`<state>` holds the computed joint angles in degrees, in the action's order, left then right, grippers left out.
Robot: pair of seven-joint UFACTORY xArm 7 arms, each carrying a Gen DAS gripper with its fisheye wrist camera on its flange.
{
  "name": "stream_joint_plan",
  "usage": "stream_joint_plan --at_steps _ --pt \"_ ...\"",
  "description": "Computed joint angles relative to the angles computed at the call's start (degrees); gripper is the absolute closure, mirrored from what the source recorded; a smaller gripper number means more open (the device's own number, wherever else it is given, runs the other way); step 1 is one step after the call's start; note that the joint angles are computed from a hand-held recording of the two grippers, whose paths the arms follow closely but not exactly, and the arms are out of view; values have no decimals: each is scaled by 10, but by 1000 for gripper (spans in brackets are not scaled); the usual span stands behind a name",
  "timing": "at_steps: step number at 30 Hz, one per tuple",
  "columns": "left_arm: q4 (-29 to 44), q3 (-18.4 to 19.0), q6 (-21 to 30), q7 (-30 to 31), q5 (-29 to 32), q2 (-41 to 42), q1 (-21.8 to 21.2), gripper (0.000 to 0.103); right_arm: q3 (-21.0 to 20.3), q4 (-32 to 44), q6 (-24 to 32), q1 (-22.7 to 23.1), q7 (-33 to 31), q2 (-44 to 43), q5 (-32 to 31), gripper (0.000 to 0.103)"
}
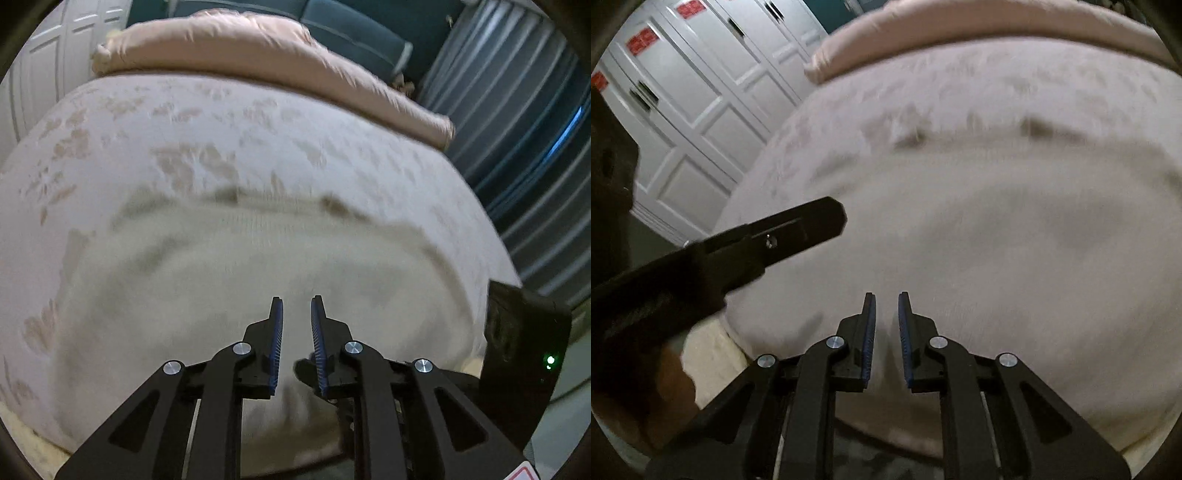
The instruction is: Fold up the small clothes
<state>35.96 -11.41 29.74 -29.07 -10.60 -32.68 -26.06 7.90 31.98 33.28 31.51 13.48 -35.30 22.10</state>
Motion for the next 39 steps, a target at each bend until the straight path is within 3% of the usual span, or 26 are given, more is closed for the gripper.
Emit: stream_joint_plan --at_steps 3,5,8,10,11,13,16,17,18,19,20,21,23,26,28,29,30,33,36,39 --pt "-36 -6 52 -22 13 -28 17 88 -10 -46 34 -23 19 -65 -11 96" --pt "-70 -1 98 -37 27 -62 36 88 -30 -79 93 -57 34 -151 -31 98" --pt "-139 25 142 -48 26 -156 52 91 -15 -97 218 -156 73 -251 -126 96" --pt "-167 49 166 -39 17 -202 58 95 -37 -118 272 -196 79 -305 -153 99" --pt "-173 53 165 -34 12 -212 59 95 -71 -132 298 -219 83 -339 -149 103" --pt "-167 36 168 -31 21 -203 65 95 -98 -137 319 -246 83 -368 -132 103" --pt "-129 -8 200 -47 54 -174 76 97 -59 -110 332 -260 89 -365 -153 99" --pt "-109 -20 211 -52 63 -161 75 96 -52 -103 323 -264 92 -368 -155 87" --pt "-99 -22 214 -54 67 -159 73 90 -46 -98 315 -269 94 -370 -162 65" --pt "-90 -25 205 -56 72 -163 72 83 -36 -94 301 -278 96 -370 -174 54" --pt "-87 -28 201 -62 79 -166 76 59 -27 -97 283 -289 95 -377 -194 43" --pt "-85 -36 201 -73 91 -175 86 40 -23 -99 271 -298 90 -370 -212 43" --pt "-87 -47 204 -98 117 -187 107 35 -29 -94 273 -305 77 -334 -232 43" --pt "-101 -16 232 -102 107 -187 109 35 -49 -102 263 -302 74 -304 -220 43" --pt "-124 10 236 -103 85 -188 107 40 -56 -103 254 -290 67 -297 -207 70" --pt "-129 16 249 -104 75 -193 104 57 -57 -103 245 -284 63 -301 -202 87" --pt "-140 29 243 -97 61 -203 99 63 -61 -104 233 -277 64 -315 -189 93" --pt "-142 32 241 -92 52 -211 104 72 -76 -99 199 -276 78 -344 -157 94" --pt "-135 20 238 -87 60 -188 110 72 -68 -99 234 -310 58 -291 -203 94" --pt "-143 17 231 -92 63 -186 114 69 -87 -117 232 -318 52 -252 -193 92"
